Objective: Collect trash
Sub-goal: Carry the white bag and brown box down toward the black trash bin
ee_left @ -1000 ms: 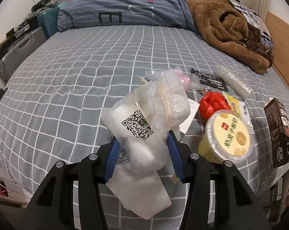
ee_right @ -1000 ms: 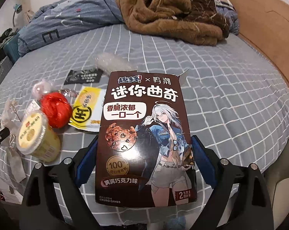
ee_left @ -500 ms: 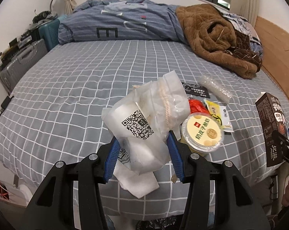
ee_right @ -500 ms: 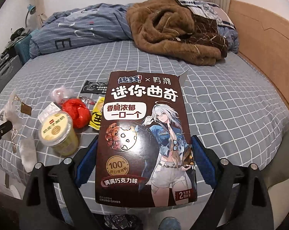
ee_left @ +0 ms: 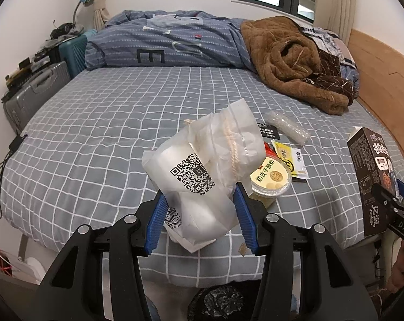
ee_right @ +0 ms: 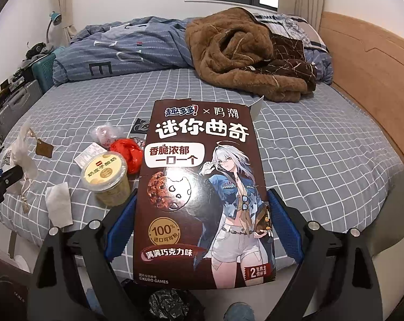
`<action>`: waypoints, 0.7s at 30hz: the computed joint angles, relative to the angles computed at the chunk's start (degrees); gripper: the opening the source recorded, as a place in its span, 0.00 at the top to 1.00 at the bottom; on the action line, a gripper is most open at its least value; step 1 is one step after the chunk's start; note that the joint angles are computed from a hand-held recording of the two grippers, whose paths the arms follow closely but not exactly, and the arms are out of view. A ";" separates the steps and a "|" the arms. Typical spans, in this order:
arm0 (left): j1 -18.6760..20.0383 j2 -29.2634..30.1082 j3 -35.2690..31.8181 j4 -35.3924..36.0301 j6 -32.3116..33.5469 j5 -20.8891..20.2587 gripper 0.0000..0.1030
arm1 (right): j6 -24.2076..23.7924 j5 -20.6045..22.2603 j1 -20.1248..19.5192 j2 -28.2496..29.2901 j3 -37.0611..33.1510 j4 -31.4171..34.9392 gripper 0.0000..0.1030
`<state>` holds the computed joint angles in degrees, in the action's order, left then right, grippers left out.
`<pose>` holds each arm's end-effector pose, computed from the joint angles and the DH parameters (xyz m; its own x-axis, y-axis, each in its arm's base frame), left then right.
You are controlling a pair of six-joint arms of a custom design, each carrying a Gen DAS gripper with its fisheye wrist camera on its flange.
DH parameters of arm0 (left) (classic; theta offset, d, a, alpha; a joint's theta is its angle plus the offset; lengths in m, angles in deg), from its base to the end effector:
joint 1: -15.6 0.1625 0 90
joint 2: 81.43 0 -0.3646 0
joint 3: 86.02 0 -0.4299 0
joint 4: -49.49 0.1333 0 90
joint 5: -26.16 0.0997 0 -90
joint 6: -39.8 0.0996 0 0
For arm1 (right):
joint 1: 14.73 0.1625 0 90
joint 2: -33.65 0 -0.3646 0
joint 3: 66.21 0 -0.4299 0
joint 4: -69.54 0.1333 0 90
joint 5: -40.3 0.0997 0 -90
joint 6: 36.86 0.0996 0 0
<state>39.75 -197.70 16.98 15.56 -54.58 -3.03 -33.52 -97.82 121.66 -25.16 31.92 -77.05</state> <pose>-0.1811 -0.3226 0.4847 -0.6937 -0.3518 -0.6285 0.2896 0.6628 -0.6906 0.5015 -0.3961 0.1681 -0.6597 -0.2920 0.6925 -0.6541 0.6768 -0.3378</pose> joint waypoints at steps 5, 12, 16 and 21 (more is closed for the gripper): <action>-2.08 -0.71 1.08 1.25 -1.92 -1.55 0.53 | 1.17 0.42 0.99 -1.08 1.08 0.66 0.16; -5.48 -1.48 1.56 4.20 -6.04 -3.77 0.53 | 2.34 0.25 2.30 -2.79 2.15 1.29 0.16; -8.26 -1.95 2.14 7.21 -9.41 -5.57 0.53 | 3.59 0.00 2.75 -3.87 2.84 2.10 0.16; -10.61 -3.79 4.32 7.34 -10.69 -8.08 0.53 | 4.69 0.02 3.32 -5.33 4.39 2.70 0.16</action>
